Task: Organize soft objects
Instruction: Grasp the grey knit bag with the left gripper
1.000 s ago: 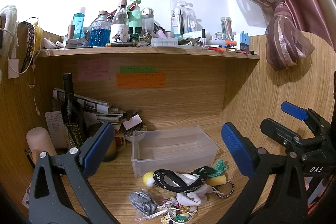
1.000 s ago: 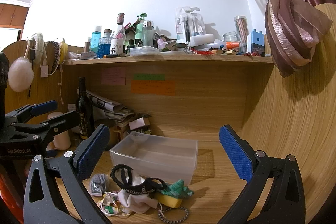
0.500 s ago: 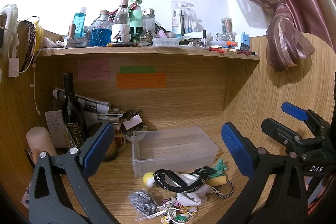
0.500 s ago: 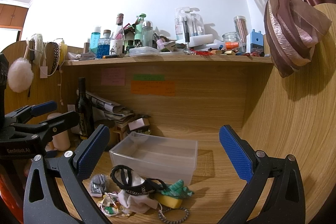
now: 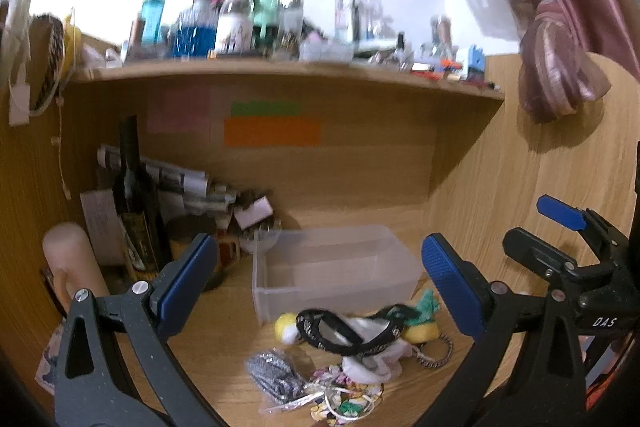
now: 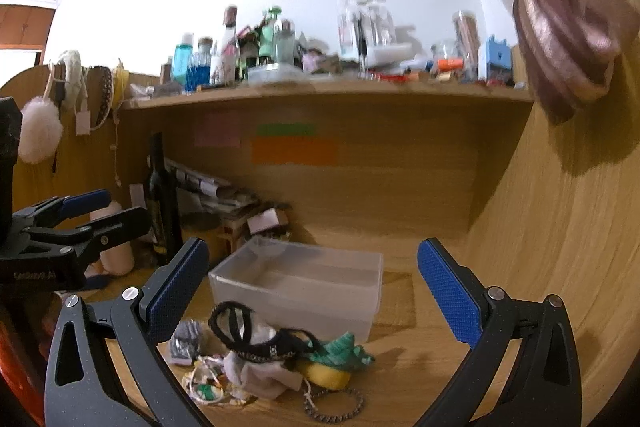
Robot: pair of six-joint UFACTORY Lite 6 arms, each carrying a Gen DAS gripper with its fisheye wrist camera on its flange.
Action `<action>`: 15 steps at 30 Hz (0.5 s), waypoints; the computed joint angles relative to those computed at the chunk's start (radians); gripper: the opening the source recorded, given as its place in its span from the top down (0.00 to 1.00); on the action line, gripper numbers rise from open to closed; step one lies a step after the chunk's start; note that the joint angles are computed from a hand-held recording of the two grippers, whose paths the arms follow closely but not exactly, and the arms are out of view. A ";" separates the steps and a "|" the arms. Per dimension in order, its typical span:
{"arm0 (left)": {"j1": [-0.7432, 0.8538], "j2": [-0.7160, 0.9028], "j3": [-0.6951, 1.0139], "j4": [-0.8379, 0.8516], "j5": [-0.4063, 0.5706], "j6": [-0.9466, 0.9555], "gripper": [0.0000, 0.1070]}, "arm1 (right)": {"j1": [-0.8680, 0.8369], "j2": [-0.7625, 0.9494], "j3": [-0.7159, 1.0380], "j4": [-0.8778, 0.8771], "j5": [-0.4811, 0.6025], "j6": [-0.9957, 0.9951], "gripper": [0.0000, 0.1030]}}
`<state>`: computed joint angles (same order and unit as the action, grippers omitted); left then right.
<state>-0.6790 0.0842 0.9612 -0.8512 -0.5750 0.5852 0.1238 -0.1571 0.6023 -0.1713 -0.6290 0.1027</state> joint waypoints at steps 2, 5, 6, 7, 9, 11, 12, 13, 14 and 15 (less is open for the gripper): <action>0.036 0.032 0.018 0.024 0.042 -0.034 0.04 | -0.013 0.050 0.027 -0.038 0.010 0.033 0.00; 0.089 0.089 0.044 0.043 0.096 -0.070 0.04 | -0.028 0.123 0.057 -0.077 0.017 0.066 0.03; 0.106 0.113 0.055 0.037 0.111 -0.068 0.06 | -0.031 0.147 0.068 -0.085 0.021 0.072 0.06; 0.119 0.137 0.067 0.019 0.124 -0.054 0.11 | -0.037 0.174 0.085 -0.106 0.030 0.089 0.07; 0.144 0.181 0.092 -0.016 0.154 -0.018 0.19 | -0.046 0.231 0.119 -0.143 0.050 0.122 0.15; 0.173 0.219 0.108 -0.020 0.187 -0.021 0.20 | -0.055 0.270 0.143 -0.173 0.069 0.150 0.18; 0.189 0.240 0.116 -0.007 0.208 -0.036 0.21 | -0.056 0.290 0.155 -0.184 0.077 0.163 0.19; 0.201 0.258 0.121 0.000 0.224 -0.048 0.21 | -0.064 0.317 0.169 -0.210 0.084 0.188 0.20; 0.213 0.274 0.127 0.008 0.240 -0.060 0.23 | -0.069 0.335 0.180 -0.225 0.088 0.204 0.21; 0.227 0.295 0.135 0.026 0.264 -0.082 0.23 | -0.074 0.352 0.191 -0.244 0.095 0.223 0.23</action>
